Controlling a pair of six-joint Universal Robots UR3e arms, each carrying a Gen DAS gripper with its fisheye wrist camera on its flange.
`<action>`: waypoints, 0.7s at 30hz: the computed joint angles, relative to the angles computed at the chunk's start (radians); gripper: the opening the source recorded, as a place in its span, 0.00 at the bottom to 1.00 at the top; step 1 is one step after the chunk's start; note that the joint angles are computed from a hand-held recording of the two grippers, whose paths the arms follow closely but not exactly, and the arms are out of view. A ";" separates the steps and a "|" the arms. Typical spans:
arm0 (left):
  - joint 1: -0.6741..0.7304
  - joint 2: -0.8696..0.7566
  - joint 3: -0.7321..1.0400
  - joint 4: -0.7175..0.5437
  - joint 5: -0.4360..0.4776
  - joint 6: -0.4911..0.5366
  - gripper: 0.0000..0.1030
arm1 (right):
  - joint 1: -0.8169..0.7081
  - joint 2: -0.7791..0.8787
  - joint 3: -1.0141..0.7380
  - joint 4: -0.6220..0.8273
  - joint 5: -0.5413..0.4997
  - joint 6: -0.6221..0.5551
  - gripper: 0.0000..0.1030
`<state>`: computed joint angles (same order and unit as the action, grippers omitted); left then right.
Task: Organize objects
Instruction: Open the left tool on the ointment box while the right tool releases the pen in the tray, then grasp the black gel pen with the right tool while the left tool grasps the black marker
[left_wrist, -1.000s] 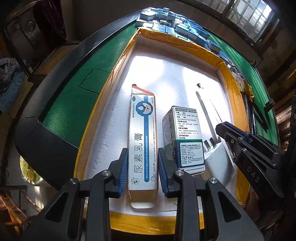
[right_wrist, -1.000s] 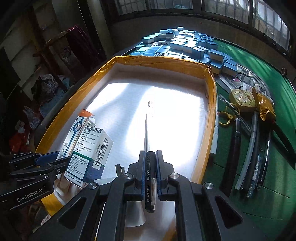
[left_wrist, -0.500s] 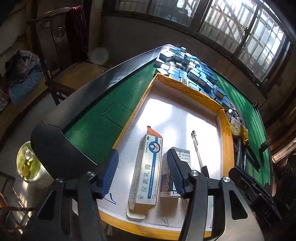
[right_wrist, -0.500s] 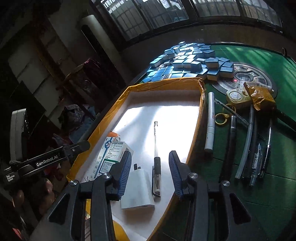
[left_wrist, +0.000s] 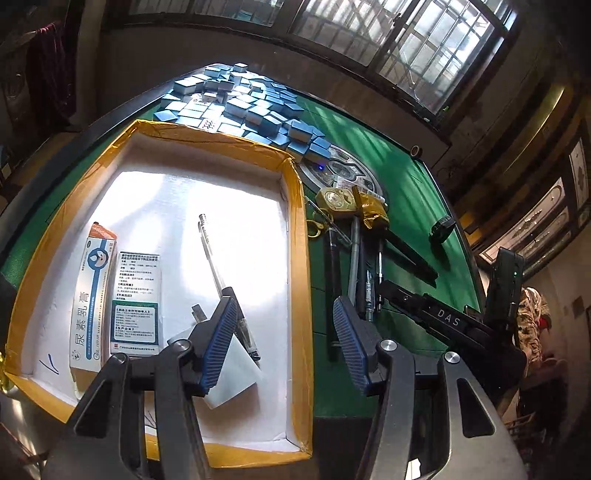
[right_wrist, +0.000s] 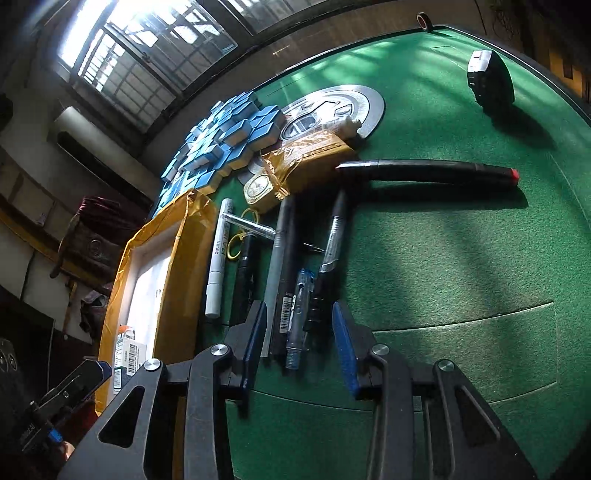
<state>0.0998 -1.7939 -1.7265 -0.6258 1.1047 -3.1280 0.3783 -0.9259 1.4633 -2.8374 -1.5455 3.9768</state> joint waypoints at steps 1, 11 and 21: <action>-0.013 0.005 -0.005 -0.005 0.002 0.007 0.52 | -0.006 -0.005 0.008 0.012 -0.004 0.001 0.30; -0.090 -0.003 0.006 -0.042 0.051 0.038 0.52 | -0.035 0.105 -0.275 0.297 -0.056 -0.044 0.23; -0.141 -0.049 0.073 -0.070 0.088 0.045 0.52 | -0.010 0.057 -0.198 0.293 -0.105 -0.085 0.09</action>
<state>-0.0411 -1.8430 -1.6532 -0.6957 1.1926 -3.0831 0.3687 -0.8691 1.2656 -2.5445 -1.6503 3.8914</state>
